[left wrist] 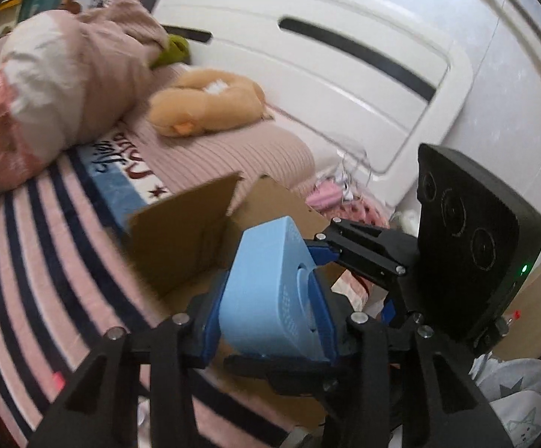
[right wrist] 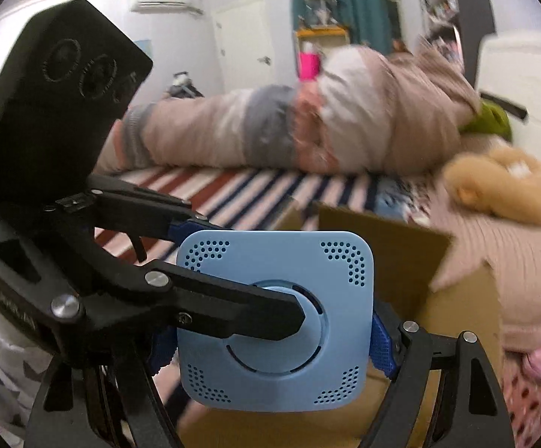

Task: Organize rigid objects
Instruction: 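Carry the blue case into the cardboard box and open the right tool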

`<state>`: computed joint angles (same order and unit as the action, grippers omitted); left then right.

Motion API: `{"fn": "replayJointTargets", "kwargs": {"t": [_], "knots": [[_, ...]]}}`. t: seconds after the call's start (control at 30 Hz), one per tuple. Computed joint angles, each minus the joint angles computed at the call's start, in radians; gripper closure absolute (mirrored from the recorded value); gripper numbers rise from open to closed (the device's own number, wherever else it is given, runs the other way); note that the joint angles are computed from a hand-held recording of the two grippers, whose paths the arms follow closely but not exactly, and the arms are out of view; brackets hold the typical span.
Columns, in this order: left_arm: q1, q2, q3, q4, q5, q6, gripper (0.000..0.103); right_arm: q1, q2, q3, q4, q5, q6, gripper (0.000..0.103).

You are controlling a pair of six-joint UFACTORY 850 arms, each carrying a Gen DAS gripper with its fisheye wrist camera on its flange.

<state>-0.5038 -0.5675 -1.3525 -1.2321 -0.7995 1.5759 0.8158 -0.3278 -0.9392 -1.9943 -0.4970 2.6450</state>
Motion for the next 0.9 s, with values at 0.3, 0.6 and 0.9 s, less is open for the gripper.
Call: {"fn": "replayJointTargets", "kwargs": {"t": [0.3,0.6,0.9], "knots": [[-0.078,-0.055,-0.068,0.088,0.14,-0.071,0.046,-0.048,0.001,0.037,0.112,0.092,-0.124,0.023],[-0.016,0.045,0.061,-0.12,0.178,0.149,0.016,-0.033,-0.003,0.021,0.169,0.033,-0.163,0.006],[0.135,0.206,0.28,-0.438,0.23,0.443,0.015,0.081,-0.041,-0.098,0.282,-0.133,-0.327,0.0]]}}
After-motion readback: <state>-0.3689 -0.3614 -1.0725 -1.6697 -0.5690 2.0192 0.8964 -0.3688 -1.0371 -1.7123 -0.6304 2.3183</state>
